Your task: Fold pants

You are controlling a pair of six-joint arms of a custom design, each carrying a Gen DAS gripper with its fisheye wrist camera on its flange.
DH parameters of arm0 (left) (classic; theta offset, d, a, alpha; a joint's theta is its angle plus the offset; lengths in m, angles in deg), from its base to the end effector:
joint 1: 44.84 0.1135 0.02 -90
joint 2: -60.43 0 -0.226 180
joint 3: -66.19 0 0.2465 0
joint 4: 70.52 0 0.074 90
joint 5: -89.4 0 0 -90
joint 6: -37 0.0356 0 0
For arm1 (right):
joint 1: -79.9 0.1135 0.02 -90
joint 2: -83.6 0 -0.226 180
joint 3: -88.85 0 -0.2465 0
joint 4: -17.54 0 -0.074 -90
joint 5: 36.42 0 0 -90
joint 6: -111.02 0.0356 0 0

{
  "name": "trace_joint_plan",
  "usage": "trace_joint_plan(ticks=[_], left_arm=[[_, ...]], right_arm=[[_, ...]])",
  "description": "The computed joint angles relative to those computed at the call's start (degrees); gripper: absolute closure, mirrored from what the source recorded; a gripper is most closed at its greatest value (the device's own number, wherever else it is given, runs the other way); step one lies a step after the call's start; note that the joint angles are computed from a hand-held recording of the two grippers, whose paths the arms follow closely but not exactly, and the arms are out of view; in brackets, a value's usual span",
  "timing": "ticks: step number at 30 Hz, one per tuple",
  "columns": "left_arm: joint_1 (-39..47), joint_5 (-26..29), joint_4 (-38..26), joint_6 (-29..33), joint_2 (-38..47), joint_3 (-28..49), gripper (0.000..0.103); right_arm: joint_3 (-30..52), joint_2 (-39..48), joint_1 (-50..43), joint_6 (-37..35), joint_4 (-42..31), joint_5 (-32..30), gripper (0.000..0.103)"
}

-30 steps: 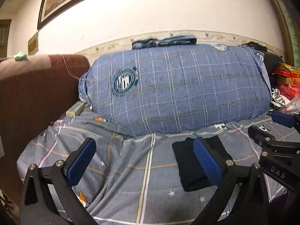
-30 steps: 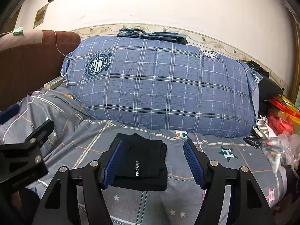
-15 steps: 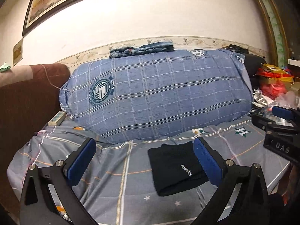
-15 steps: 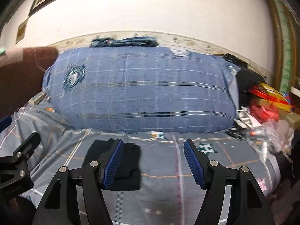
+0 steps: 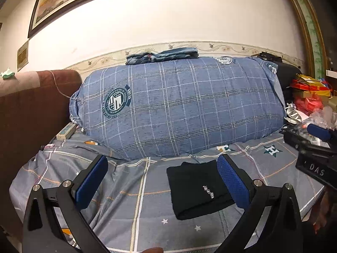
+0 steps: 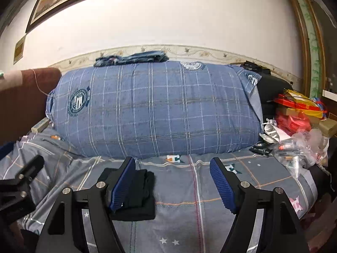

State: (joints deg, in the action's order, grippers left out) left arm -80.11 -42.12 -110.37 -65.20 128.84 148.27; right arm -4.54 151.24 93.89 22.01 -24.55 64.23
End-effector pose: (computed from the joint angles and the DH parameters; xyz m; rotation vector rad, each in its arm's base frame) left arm 0.2314 -0.1347 0.3375 -0.0582 1.9106 0.1793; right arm 0.2610 0.0583 0.3598 -0.1022 1.9643 -0.0124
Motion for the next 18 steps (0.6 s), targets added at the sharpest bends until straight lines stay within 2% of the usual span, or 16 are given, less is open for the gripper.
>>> trace_joint_plan(ticks=[18], left_arm=[[11.46,5.0,-1.62,-5.21,-0.97,-5.65,0.0]], right_arm=[[-2.04,7.54,14.27,-0.71,5.12,4.18,0.028]])
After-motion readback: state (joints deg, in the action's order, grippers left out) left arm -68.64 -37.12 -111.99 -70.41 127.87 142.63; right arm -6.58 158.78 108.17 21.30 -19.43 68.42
